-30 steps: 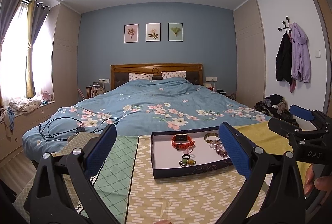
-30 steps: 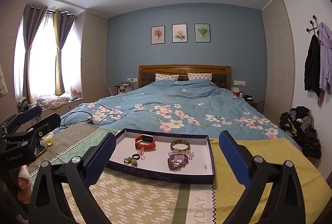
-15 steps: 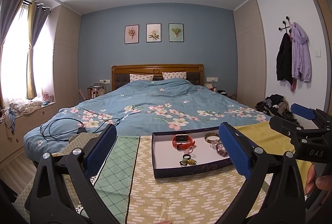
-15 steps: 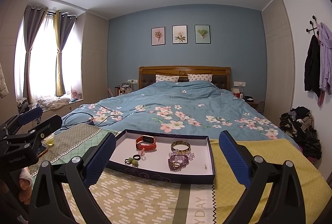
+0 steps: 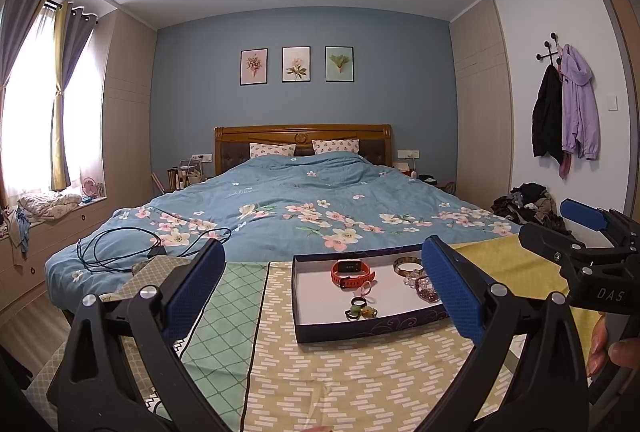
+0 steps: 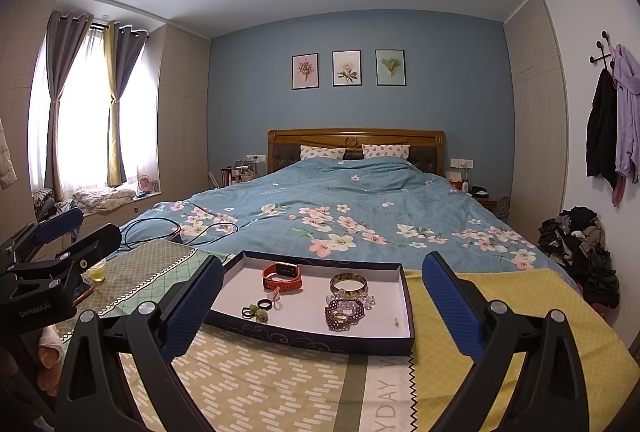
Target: Organize jewelry
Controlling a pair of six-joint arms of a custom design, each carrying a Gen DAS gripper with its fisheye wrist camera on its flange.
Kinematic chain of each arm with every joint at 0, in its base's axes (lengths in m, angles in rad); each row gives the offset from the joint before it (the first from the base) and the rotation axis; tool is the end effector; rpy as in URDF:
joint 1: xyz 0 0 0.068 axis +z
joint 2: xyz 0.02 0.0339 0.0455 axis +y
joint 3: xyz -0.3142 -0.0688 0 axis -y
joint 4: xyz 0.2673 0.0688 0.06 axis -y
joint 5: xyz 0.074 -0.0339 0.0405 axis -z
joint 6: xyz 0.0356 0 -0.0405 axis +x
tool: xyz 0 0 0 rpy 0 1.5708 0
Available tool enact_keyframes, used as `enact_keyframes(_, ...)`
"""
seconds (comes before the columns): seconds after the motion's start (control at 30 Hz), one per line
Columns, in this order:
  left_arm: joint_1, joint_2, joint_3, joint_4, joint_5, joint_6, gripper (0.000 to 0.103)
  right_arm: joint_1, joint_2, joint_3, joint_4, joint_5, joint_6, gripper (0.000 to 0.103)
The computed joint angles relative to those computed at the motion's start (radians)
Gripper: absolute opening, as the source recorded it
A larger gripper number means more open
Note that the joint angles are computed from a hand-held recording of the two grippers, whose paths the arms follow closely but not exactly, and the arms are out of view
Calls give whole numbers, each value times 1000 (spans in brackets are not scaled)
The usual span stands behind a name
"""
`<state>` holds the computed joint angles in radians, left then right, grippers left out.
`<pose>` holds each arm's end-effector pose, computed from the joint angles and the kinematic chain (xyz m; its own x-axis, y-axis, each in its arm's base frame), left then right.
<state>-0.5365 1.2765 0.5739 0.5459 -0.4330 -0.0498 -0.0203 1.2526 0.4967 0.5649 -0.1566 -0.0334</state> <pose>0.2454 -0.1286 0.2707 -0.1393 0.0303 -0.9898 0.1009 0.9948 0.0162 0.2646 0.0002 0.2515 -0.1853 -0.0292 -0.9823 -0.1393 0.9902 -0.0032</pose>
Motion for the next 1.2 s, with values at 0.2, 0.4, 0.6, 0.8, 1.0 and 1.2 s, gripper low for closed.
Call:
enact_keyframes(0.2, 0, 2, -1, -7, 2, -9, 97, -2, -5, -2, -2, 4, 1, 96)
enact_keyframes(0.4, 2, 5, -3, -8, 6, -17, 97, -2, -11, -4, -6, 5, 1, 96)
enact_keyframes(0.6, -3, 10, -6, -2, 2, -15, 97, -6, -30, -10, -18, 3, 4, 96)
enact_keyframes(0.8, -3, 10, -9, 5, 3, -12, 97, -9, -38, -9, -27, 6, 5, 96)
enact_keyframes(1.0, -5, 13, -13, 10, -1, -12, 97, -9, -41, -10, -28, 5, 4, 96)
enact_keyframes(1.2, -5, 15, -13, 13, -1, -10, 97, -6, -40, -11, -24, 6, 6, 96)
